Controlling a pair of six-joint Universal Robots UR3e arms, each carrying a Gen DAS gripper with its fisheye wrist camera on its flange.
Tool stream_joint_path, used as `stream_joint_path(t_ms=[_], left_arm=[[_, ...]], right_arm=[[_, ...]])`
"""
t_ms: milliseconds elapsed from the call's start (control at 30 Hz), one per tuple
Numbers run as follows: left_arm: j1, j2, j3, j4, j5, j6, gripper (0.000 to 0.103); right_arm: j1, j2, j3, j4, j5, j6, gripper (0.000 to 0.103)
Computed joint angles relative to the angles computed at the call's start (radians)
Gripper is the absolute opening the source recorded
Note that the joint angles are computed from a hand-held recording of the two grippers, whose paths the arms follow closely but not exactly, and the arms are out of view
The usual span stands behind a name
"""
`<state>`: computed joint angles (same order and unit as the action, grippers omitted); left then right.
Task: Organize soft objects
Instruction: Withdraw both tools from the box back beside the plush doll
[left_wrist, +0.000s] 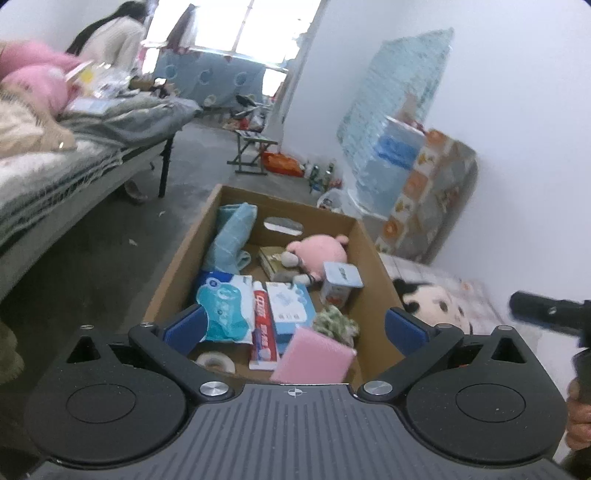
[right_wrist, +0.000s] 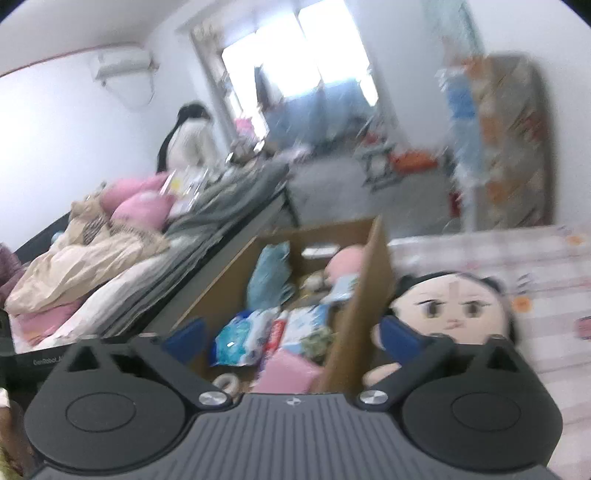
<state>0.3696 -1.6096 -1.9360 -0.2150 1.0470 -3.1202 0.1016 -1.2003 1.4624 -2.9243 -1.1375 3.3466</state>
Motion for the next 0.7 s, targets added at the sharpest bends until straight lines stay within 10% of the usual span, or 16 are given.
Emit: stream_joint_path(t_ms=[367, 700], left_arm=[[-0.220, 0.066, 0.008, -0.077, 0.259, 0.054, 0.103], [-0.303, 0.037, 0.005, -0.030, 0.287, -0.062, 0.103]], right_arm=[[0.116, -0.185, 0.386, -0.272, -0.436, 0.007, 0.060], [0.180, -0.226, 0.445, -0.284, -0.613, -0.013, 0.060]])
